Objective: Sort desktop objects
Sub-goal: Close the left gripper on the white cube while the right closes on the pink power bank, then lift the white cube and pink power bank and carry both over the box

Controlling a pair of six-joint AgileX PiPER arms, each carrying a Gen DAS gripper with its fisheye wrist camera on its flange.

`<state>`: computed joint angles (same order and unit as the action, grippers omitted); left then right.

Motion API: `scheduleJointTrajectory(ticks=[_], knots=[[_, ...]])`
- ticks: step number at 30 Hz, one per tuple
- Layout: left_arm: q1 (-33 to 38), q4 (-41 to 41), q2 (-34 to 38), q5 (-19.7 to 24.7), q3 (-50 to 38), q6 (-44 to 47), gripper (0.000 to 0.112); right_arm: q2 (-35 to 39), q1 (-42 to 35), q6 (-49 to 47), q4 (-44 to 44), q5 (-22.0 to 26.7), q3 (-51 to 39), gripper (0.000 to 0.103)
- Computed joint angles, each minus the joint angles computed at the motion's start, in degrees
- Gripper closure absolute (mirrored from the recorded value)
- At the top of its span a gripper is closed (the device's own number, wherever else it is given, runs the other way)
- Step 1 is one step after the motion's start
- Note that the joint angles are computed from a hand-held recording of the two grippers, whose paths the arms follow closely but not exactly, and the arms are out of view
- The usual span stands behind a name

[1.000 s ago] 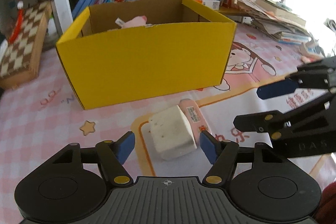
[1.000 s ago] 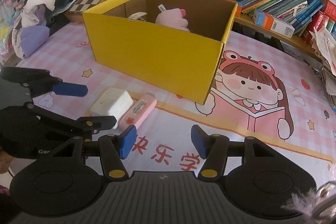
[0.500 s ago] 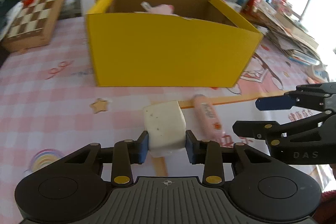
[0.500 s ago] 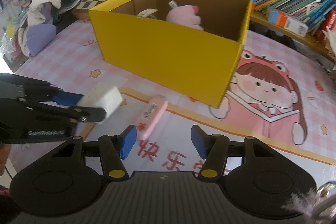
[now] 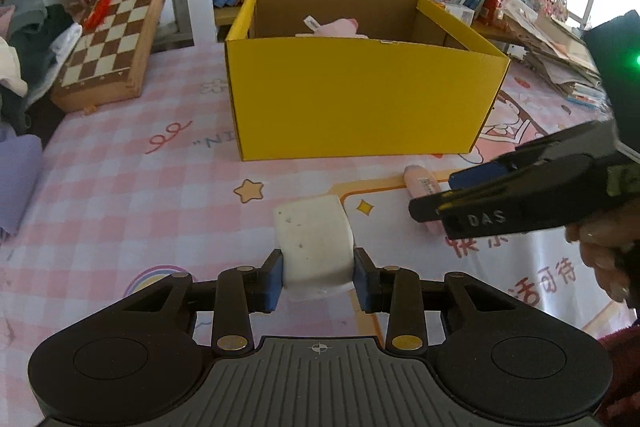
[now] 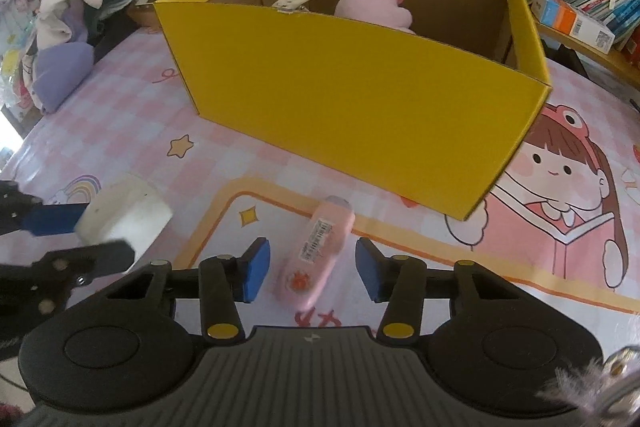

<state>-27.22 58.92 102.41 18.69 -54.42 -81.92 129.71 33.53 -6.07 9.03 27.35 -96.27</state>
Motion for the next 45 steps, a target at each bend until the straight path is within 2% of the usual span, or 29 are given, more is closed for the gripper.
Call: scheduleJointTrajectory(ticks=[5, 9, 13, 25, 45], knots=[[0.4, -0.7, -0.3, 0.2, 0.2, 1.0, 0.078, 1.8, 0.2, 1.6, -1.5, 2.8, -2.8, 0.069], [0.6, -0.7, 0.1, -0.3, -0.1, 1.4, 0.078, 1.7, -0.1, 1.1, -1.0, 2.7, -2.4, 0.071], [0.6, -0.4, 0.5, -0.7, -0.5, 1.7, 0.078, 1.3, -0.2, 0.1, -0.4, 3.1, -1.8, 0.08], [0.6, 4.8, -0.5, -3.3, 1.2, -2.2, 0.078, -4.2, -1.0, -2.8, 4.9, 1.6, 5.6, 0.08], [-0.3, 15.7, -4.8, -7.4, 6.6, -9.7, 0.078, -13.5, 2.5, 9.7, -3.7, -4.2, 19.0, 0.08]])
